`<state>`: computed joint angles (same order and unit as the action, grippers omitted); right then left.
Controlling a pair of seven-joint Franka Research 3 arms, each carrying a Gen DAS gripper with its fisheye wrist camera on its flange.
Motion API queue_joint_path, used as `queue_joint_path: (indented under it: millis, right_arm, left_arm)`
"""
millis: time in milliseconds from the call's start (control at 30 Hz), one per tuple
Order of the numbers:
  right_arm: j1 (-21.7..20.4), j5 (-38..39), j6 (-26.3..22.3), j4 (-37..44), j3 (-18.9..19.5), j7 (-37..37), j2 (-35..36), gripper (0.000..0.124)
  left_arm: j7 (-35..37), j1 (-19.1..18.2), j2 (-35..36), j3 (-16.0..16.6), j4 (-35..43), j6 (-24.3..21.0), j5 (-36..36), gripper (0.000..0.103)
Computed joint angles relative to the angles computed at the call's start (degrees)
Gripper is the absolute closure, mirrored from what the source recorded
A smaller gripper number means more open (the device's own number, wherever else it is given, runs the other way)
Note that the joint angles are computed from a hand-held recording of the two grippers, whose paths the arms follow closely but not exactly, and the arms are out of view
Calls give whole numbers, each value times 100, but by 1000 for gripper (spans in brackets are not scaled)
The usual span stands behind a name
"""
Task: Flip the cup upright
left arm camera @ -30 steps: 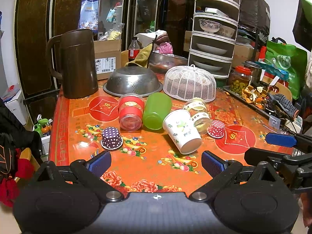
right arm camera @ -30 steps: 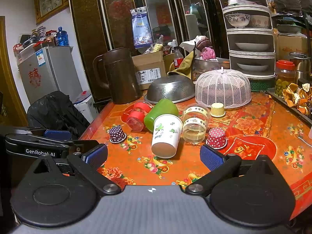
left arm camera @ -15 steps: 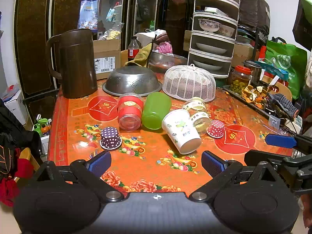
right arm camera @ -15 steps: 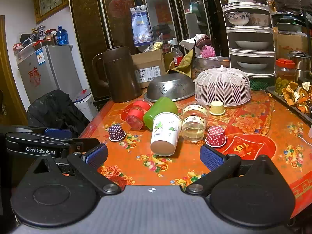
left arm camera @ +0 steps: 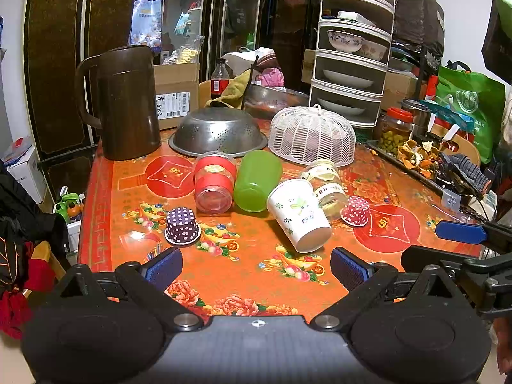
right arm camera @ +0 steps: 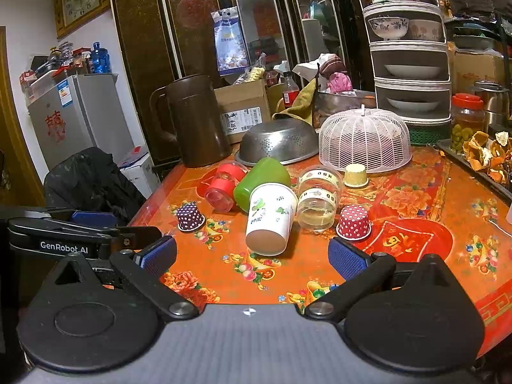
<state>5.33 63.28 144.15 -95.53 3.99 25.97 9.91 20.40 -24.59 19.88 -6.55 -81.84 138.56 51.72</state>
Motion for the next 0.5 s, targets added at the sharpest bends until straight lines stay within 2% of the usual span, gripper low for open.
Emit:
queue_joint_path:
  millis: [500]
  right_arm:
    - [-1,-66,-19,13,2,58,13,22]
  left_arm:
    - [-12,40,-26,2,-56,60,-29,3]
